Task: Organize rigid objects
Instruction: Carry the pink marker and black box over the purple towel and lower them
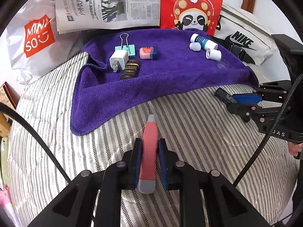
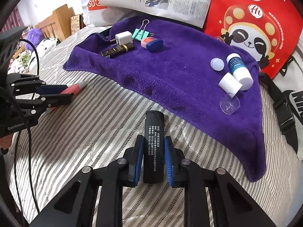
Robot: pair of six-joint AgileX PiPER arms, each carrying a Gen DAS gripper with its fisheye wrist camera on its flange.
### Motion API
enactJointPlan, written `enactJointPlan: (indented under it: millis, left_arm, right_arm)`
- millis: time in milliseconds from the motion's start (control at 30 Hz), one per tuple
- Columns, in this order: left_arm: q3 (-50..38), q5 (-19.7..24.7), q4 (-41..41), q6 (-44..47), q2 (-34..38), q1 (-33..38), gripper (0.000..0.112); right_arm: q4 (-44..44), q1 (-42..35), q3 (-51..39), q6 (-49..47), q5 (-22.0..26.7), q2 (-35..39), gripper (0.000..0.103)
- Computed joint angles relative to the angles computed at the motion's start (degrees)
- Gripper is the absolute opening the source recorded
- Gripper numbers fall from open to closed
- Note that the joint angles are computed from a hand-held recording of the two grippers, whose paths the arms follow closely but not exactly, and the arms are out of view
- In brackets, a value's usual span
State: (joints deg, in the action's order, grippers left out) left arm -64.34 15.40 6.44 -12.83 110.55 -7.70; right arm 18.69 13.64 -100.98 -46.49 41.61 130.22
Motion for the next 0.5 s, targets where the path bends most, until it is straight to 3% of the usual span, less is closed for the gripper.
enactJointPlan:
  millis: [100, 267, 500]
  left_arm:
    - [-0.4, 0.5, -2.8, 2.2, 0.1, 0.4, 0.017]
    - [0.4, 0.4, -18.8, 16.3, -0.9, 2.7, 0.017]
    - [-1.3, 3.1, -15.0, 12.7, -3.0, 2.5, 0.017]
  right_arm:
    - [2.0, -0.9, -1.4, 0.1, 1.8, 0.8, 0.021]
    - [4.3, -2.6, -2.7, 2.4, 4.4, 0.8, 0.021]
    - [7.0, -4.5, -0.4, -0.9, 4.8, -3.1, 0.021]
